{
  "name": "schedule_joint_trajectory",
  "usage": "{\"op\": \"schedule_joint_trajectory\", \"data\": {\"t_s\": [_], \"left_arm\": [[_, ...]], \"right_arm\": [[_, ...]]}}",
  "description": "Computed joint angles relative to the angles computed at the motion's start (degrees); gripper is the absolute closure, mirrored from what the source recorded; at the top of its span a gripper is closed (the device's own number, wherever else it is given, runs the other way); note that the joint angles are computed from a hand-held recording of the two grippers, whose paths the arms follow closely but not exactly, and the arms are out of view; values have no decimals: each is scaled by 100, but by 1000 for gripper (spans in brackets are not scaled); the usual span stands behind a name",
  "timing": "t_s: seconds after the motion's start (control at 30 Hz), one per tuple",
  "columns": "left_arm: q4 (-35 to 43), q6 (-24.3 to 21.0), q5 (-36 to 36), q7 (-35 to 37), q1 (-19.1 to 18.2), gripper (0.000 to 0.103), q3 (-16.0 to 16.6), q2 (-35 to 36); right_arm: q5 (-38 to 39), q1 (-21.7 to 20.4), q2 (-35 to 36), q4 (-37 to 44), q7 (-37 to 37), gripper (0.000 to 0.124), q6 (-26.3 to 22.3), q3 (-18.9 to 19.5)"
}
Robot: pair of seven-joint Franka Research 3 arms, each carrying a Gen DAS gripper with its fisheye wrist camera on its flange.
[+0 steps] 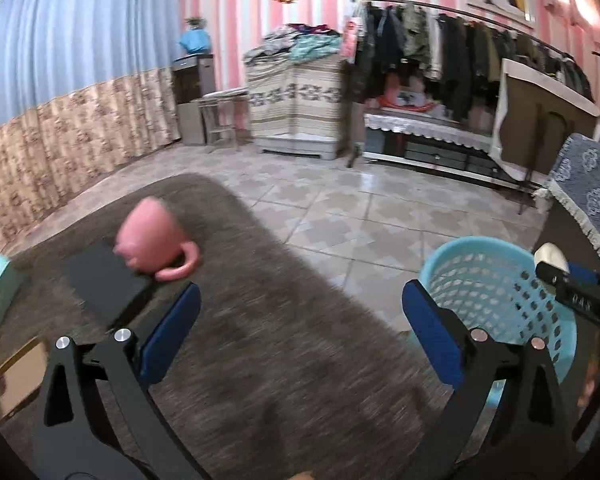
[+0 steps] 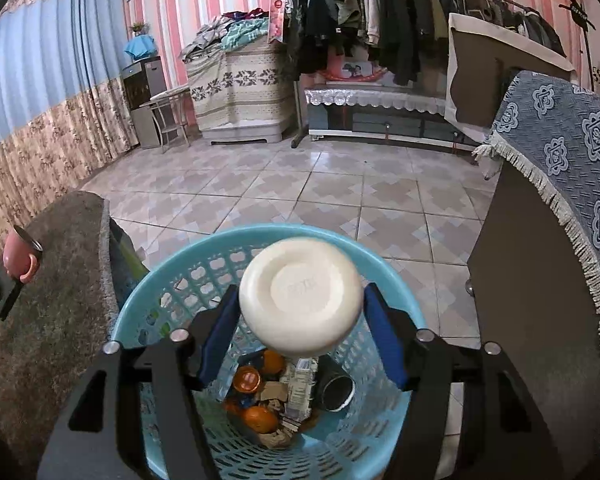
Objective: Collect trash
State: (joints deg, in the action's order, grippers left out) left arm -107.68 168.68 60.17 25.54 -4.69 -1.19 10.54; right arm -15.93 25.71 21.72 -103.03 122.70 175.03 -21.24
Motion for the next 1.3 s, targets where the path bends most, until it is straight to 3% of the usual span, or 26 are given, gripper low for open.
{"op": "schedule_joint_trajectory", "data": {"t_s": [0.03,0.13,0.23,0.4,0.63,0.67,0.7,0.8,0.87,0.93,0.97,1.03,1.1,1.3], "left_arm": [[-156,-10,16,-67,22,6,31,-138],[-588,-102,315,-481,141,6,62,-566],[-1004,-232,651,-908,367,6,-42,-1025],[-1668,-461,1141,-1542,800,6,-320,-1771],[-2645,-638,1259,-1910,1305,6,-652,-2895],[-2753,-660,1215,-1864,1346,6,-680,-3025],[-2900,-707,1155,-1834,1384,6,-711,-3210],[-3220,-752,1173,-1937,1544,6,-861,-3638],[-3415,-772,1158,-1948,1614,5,-932,-3891],[-3581,-715,1060,-1901,1662,5,-937,-4087],[-3717,-664,1015,-1908,1687,5,-938,-4231],[-3882,-653,932,-1931,1775,5,-1013,-4415],[-4046,-594,786,-1903,1810,5,-1034,-4562],[-4337,-365,482,-1884,2039,5,-1225,-4919]], "right_arm": [[-94,123,4,-24,107,43,89,-142],[-57,124,-44,-61,-15,39,141,-98],[-211,396,-140,-153,94,31,220,-349],[-330,562,-427,-449,76,25,444,-422],[38,241,-1127,-1173,-490,25,813,303],[239,73,-1262,-1316,-666,25,962,587],[346,61,-1339,-1395,-754,25,1043,670],[378,604,-1571,-1708,-751,25,1337,327],[-110,227,-1751,-1929,-373,25,1541,800],[663,51,-1939,-2254,-1182,25,1767,1280],[1652,263,-2020,-2399,-2144,25,1857,1332],[2913,673,-2160,-2588,-3459,25,2030,1330],[3621,628,-2279,-2720,-4237,25,2164,1652],[4276,148,-2643,-3174,-4863,25,2298,2507]]}}
